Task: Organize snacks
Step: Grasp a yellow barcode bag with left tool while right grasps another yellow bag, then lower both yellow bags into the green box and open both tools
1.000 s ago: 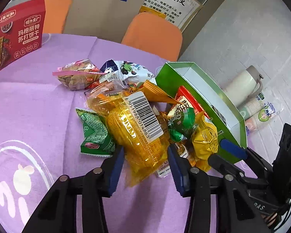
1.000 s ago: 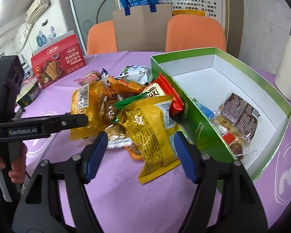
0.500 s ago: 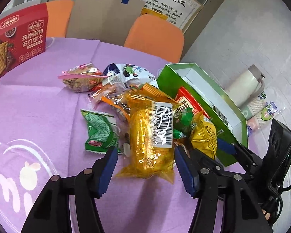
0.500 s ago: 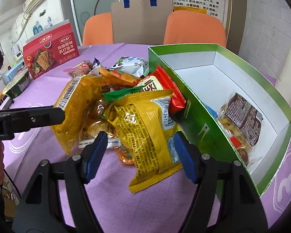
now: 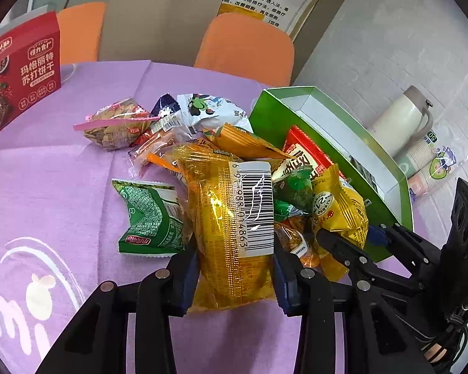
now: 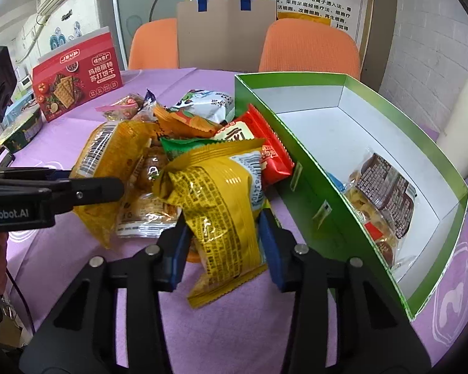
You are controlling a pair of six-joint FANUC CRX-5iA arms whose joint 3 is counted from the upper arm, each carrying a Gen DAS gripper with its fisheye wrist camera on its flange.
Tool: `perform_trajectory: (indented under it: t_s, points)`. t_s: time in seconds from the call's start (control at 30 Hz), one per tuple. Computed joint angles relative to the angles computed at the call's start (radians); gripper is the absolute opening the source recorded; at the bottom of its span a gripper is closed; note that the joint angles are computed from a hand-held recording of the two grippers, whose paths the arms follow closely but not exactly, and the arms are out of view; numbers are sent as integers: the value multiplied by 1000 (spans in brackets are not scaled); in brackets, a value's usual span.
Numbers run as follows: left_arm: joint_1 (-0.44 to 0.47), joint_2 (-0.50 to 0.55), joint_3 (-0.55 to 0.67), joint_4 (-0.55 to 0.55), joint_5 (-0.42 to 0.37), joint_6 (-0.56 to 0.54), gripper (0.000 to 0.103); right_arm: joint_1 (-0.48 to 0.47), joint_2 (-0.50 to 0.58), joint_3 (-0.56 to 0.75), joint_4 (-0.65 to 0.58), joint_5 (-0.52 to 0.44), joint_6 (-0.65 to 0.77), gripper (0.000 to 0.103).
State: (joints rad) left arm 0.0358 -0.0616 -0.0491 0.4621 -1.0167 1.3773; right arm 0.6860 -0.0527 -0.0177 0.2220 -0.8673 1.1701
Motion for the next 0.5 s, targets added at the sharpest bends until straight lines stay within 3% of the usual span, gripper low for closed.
perform_trajectory:
  t_s: [0.37, 0.5]
  points:
    - [-21, -64, 25, 35, 26, -63, 39, -31, -108, -5, -145, 71, 70, 36]
    - [-46, -36, 77, 59, 40, -86, 39, -43, -145, -16, -112, 109, 37, 36]
